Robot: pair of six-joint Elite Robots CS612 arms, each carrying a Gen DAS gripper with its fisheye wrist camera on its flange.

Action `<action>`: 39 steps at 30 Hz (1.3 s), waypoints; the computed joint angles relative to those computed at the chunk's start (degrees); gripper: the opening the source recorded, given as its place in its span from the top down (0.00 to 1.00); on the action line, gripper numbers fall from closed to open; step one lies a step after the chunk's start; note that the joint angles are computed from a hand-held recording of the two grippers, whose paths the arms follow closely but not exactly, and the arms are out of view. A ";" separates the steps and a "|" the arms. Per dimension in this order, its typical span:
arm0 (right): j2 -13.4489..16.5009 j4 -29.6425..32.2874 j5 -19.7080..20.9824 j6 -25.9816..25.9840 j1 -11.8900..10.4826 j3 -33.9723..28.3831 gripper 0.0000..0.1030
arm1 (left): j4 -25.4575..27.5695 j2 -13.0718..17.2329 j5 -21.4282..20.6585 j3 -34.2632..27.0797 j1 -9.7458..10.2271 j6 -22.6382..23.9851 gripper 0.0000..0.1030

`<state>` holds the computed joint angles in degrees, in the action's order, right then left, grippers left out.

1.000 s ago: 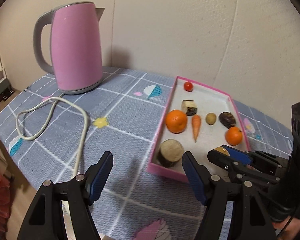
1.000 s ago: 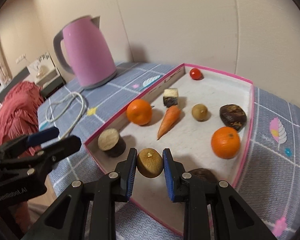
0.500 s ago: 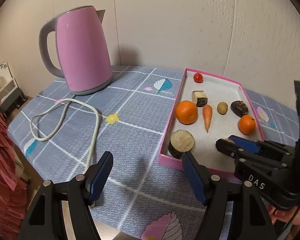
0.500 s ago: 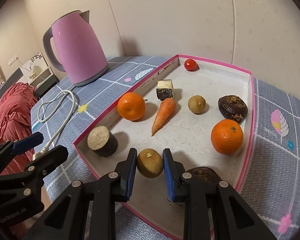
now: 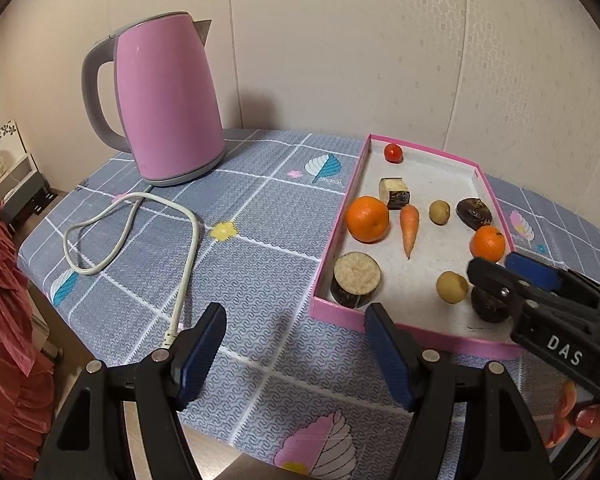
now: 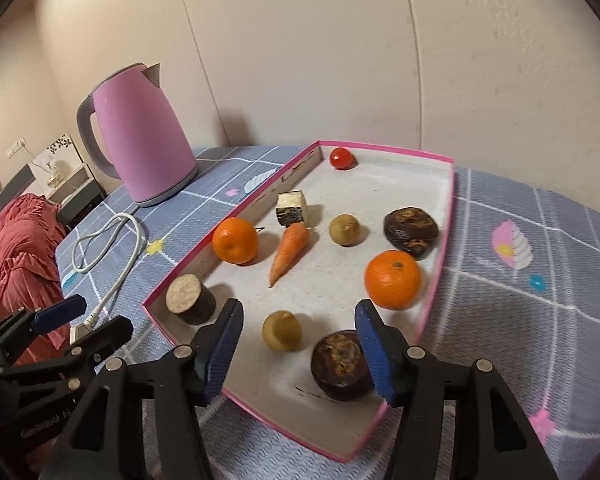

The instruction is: Organize fruits

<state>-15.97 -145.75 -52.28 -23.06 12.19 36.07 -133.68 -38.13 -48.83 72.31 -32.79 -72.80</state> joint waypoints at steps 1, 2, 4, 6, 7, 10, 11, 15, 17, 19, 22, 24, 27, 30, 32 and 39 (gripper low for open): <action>-0.35 -1.01 -0.36 0.24 -0.04 0.77 0.37 | -0.38 -0.10 0.01 0.20 -0.02 -0.09 0.30; -0.76 -2.20 -0.72 0.64 -0.09 1.67 0.35 | -1.47 -0.29 -0.07 0.68 -0.06 -0.01 0.30; -1.63 -5.26 -1.32 1.84 -0.24 3.72 0.24 | -2.85 -0.61 0.07 1.46 -0.13 0.04 0.30; -2.62 -8.79 -2.03 3.52 -0.43 6.03 0.12 | -2.86 -1.03 1.02 2.22 -0.43 -0.80 0.30; -3.05 -10.10 -2.14 4.04 -0.53 6.99 0.06 | -2.55 -1.19 1.49 2.45 -0.59 -1.37 0.30; -4.29 -13.69 -2.32 5.63 -0.89 9.80 0.00 | -0.04 -1.64 3.59 3.00 -1.36 -4.18 0.30; -4.67 -14.22 -2.32 5.90 -1.00 10.60 0.00 | 0.45 -1.77 3.87 3.17 -1.55 -4.73 0.30; -6.27 -17.29 -4.96 7.83 -1.05 14.34 0.00 | -1.41 -2.31 2.66 4.58 -2.01 -4.59 0.30; -7.00 -19.23 -7.50 8.50 -0.85 16.06 0.00 | -2.20 -2.57 1.79 5.12 -2.09 -4.86 0.30; -7.70 -21.18 -11.35 9.24 -0.48 17.65 0.00 | -2.04 -2.65 1.80 5.30 -2.21 -5.53 0.30; -8.53 -24.58 -12.78 11.33 -0.53 19.98 0.00 | -1.50 -2.66 2.34 5.22 -2.51 -6.06 0.30; -8.96 -27.31 -13.28 12.65 -0.61 21.41 0.00 | -1.43 -2.57 2.61 5.08 -2.71 -5.59 0.30; -9.16 -30.21 -12.77 14.53 -0.82 22.66 0.00 | -1.74 -2.41 3.42 4.95 -2.96 -4.31 0.30; -9.14 -31.85 -14.63 13.93 -0.50 22.97 0.00 | -1.35 -2.33 4.51 4.78 -3.17 -4.37 0.30; -9.27 -31.69 -16.82 13.40 -0.10 22.97 0.00 | -1.78 -2.32 4.63 4.82 -3.20 -4.32 0.30; -9.20 -31.48 -16.40 12.34 -0.08 22.83 0.00 | -2.41 -1.97 4.63 4.36 -3.25 -2.70 0.30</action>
<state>-25.17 -177.24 -68.67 -10.71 12.11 58.90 -136.09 -40.09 -44.20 76.67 -36.03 -75.50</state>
